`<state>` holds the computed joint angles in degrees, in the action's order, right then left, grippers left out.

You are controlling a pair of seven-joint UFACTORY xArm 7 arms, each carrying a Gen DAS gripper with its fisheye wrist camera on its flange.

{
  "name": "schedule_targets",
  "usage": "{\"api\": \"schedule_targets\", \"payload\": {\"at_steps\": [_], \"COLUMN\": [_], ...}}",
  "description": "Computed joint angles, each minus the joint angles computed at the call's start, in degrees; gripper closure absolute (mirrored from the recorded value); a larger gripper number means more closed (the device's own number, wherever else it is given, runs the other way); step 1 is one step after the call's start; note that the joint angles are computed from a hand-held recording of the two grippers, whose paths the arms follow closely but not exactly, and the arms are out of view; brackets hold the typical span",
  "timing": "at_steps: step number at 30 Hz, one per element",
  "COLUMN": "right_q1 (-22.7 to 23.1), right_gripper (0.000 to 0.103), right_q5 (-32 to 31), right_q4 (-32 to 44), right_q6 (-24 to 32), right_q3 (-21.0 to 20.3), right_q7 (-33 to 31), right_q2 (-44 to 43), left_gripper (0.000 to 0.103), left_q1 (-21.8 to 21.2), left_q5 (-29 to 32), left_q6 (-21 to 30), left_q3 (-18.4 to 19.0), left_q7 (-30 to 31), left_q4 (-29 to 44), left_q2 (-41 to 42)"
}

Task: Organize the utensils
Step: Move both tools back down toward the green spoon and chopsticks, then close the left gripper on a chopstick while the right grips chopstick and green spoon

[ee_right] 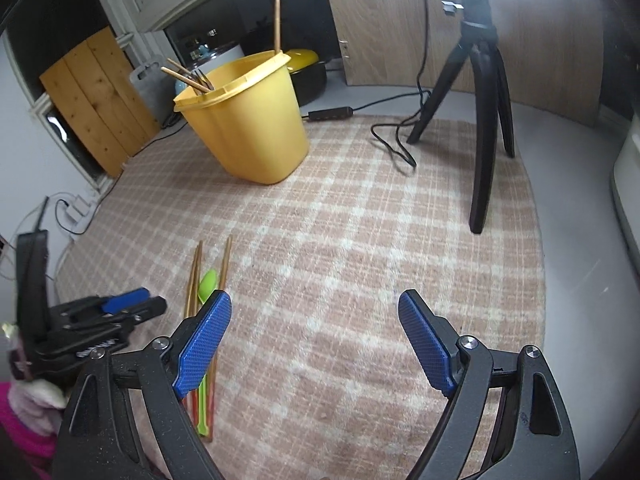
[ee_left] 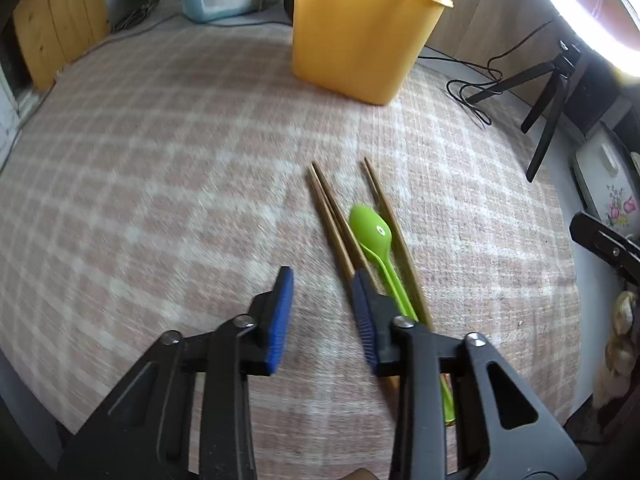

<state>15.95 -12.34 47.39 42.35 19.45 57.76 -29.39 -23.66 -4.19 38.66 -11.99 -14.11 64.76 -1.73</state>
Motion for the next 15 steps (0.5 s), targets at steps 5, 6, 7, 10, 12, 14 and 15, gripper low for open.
{"api": "schedule_targets", "payload": {"at_steps": [5, 6, 7, 10, 12, 14, 15], "right_q1": [1.33, 1.46, 1.70, 1.80, 1.71, 1.62, 1.52], "right_gripper": [0.042, 0.043, 0.047, 0.056, 0.058, 0.058, 0.058], "right_q5": [2.93, 3.54, 4.38, 6.06, 6.88, 7.52, 7.68], "right_q4": [-2.34, -2.74, -3.34, -4.31, -4.60, -4.86, -4.91], "right_q6": [-1.11, -1.43, -1.92, -2.86, -3.25, -3.76, -3.93], "right_q3": [-2.15, -2.46, -2.92, -3.46, -3.62, -3.73, -3.72], "right_q7": [-2.24, -2.65, -3.11, -4.00, -4.39, -4.63, -4.75], "right_q2": [-1.74, -1.95, -2.24, -2.55, -2.50, -2.53, -2.49], "left_gripper": [0.078, 0.078, 0.082, 0.086, 0.087, 0.087, 0.087], "left_q1": [-0.50, -0.60, -0.70, -0.97, -1.20, -1.35, -1.44], "left_q5": [-1.02, -0.81, 0.40, 2.40, 3.60, 3.78, 3.75], "left_q6": [-0.85, -0.87, -0.56, 0.53, 1.10, 1.55, 1.74], "left_q3": [-0.36, -0.42, -0.52, -0.58, -0.63, -0.61, -0.62], "left_q7": [-3.60, -4.15, -4.90, -6.12, -6.64, -6.58, -6.51], "left_q4": [-0.23, -0.09, 0.42, 1.26, 1.75, 2.18, 2.61], "left_q2": [0.48, 0.62, 1.02, 1.80, 2.37, 2.94, 3.45]}}
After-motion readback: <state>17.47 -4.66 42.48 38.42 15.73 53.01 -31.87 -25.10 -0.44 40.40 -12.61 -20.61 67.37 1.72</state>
